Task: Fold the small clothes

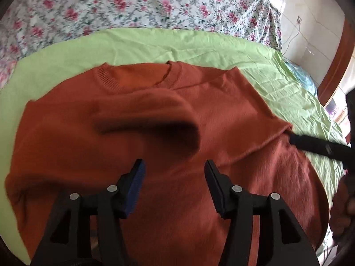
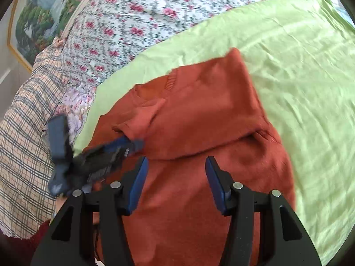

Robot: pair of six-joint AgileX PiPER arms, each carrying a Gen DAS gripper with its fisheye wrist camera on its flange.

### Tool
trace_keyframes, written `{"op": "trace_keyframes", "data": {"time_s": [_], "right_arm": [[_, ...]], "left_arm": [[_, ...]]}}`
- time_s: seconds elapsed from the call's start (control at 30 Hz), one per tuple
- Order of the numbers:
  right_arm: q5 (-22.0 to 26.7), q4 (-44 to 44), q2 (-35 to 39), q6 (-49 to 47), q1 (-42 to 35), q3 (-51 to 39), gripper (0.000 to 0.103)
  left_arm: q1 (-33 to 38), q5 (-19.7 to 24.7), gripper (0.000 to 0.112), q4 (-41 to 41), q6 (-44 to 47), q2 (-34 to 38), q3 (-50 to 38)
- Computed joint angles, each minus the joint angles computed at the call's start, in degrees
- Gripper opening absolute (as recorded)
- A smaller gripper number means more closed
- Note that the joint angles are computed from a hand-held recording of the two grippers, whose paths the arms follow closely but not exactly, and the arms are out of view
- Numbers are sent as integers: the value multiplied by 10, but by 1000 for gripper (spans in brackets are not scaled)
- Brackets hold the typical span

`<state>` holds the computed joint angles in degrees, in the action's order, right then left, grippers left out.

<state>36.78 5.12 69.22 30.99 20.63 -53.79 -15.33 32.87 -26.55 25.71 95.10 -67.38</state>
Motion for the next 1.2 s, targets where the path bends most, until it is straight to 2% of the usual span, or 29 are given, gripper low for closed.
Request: {"op": "trace_keyframes", "data": {"time_s": [0.1, 0.2, 0.3, 0.43, 0.5, 0.57, 0.6, 0.63, 0.7, 0.73, 0.8, 0.87, 1.0, 1.1, 1.17, 1.2], "right_arm": [[0, -28, 56, 4, 30, -50, 55], [2, -55, 125, -9, 62, -120, 55], [32, -97, 212, -28, 99, -218, 55], [115, -216, 345, -52, 162, -364, 55], [170, -293, 408, -45, 187, -422, 55], [192, -310, 449, -55, 185, -453, 54], [189, -302, 454, -53, 177, -454, 38], [179, -289, 447, -41, 163, -445, 11], [135, -261, 402, -9, 136, -401, 7], [91, -262, 354, 36, 119, -350, 6], [30, -264, 280, 110, 89, -272, 5], [-25, -226, 209, 165, 38, -182, 5], [-33, -99, 179, 96, -24, -104, 7], [-40, -62, 159, 85, -35, -63, 19], [-55, -55, 141, 86, -44, -47, 24], [-60, -55, 140, 90, -48, -47, 30]], "left_arm": [[68, -3, 56, -11, 31, -73, 78], [120, -28, 56, 51, -23, -99, 109], [194, -36, 56, 90, -67, -82, 103], [249, -41, 55, 142, -125, -25, 64], [258, -31, 54, 132, -124, 0, 41], [266, -29, 54, 98, -94, 18, 24], [262, -32, 53, 106, -103, 25, 17], [258, -34, 49, 116, -113, 30, 12], [249, -37, 45, 123, -129, 36, 5], [244, -44, 43, 127, -136, 34, 8], [241, -53, 42, 133, -148, 34, 9], [239, -60, 42, 128, -150, 31, 18], [228, -76, 42, 165, -190, 24, 31], [233, -77, 42, 153, -183, 20, 36], [245, -75, 42, 118, -156, 18, 38], [252, -73, 42, 94, -137, 19, 38]]}}
